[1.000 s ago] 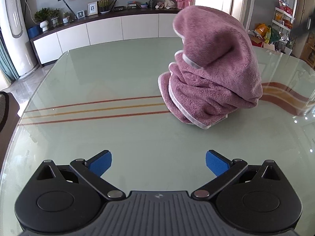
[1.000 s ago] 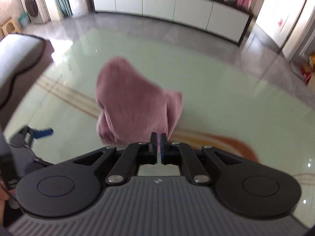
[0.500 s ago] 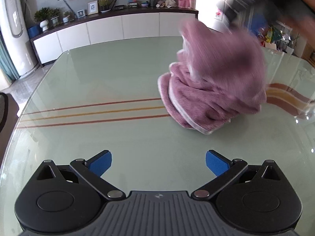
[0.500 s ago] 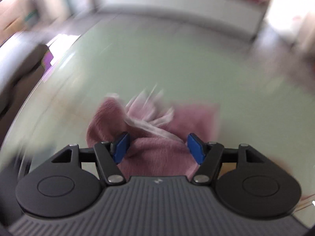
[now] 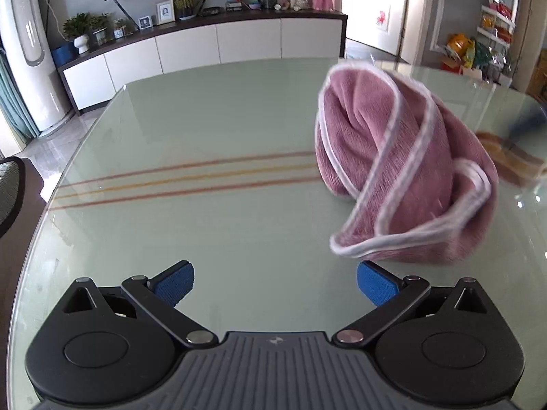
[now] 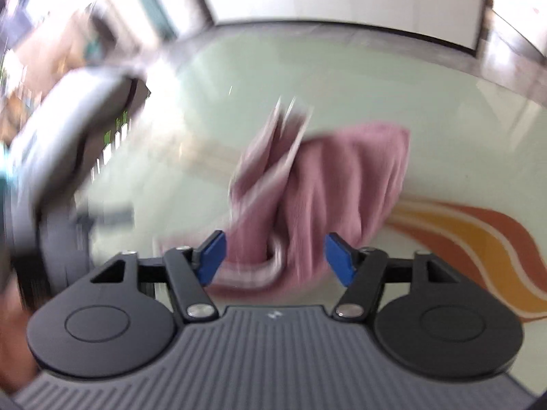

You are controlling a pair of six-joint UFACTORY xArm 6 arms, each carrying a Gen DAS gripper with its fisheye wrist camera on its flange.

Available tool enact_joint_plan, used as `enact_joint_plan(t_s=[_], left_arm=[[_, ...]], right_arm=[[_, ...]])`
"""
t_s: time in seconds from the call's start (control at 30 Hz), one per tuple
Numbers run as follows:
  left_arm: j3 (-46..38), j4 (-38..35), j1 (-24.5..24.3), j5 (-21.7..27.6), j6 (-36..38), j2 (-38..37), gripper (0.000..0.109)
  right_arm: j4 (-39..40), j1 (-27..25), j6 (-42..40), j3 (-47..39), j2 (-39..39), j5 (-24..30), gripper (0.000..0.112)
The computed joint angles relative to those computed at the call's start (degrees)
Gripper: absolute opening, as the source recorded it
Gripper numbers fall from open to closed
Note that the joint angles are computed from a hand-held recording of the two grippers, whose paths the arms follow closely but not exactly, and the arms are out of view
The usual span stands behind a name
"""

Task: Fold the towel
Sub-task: 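Lower the hanging towel back onto the table with the right gripper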

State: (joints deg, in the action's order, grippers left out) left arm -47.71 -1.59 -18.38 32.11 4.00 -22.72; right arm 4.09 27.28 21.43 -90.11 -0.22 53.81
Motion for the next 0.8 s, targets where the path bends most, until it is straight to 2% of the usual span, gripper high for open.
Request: enact_joint_plan(t_s=[0.03,0.07,0.1,0.23,0.33,0.47,0.53,0.67,0.77,0.8], left_arm=[[0.2,-1.1,-0.1,0.3,1.4,-0.3,0.102],[0.1,-1.4,0.1,0.4,2.0,-0.3,0.102],[0.2,-1.4,0.2,0.0,2.5,-0.3,0.103],[-0.3,-2.7,0.6,0.0,3.6,0.2,0.102],[-0.5,-8.1,0.9,-0.1,8.2,0.1,0.102],[0.8,-13.6,1.0,-0.4,13.9,-1.3,0.103],[1.3,-13.6,0.9,-0.7,14.1,-1.6,0.102],[1.6,-13.7,0.9,-1.2,14.1,-1.6,0.102],[1.6,-13.3,0.7,-1.4,13.6,-1.5,0.102],[1.6,-13.1,0.6,-1.4,13.3,-1.6,0.102]], right_arm=[[-0.4,-0.6,1.8,-2.7,2.3,0.2,0.042],[-1.8,-0.7,4.0,-6.9,5.6,2.4,0.028],[-3.3,-0.7,6.1,-11.7,9.3,5.1,0.021],[-4.5,-0.8,7.6,-23.9,18.0,10.8,0.020],[-4.4,-0.8,9.2,-33.1,24.1,13.9,0.020],[-4.3,-0.9,8.1,-32.0,24.0,12.7,0.020],[-5.4,-0.7,7.6,-31.6,23.8,13.6,0.020],[-6.8,0.1,7.2,-34.9,25.7,17.2,0.013],[-8.2,0.9,6.8,-38.2,27.7,20.1,0.013],[-8.4,0.9,6.5,-37.6,27.2,20.4,0.007]])
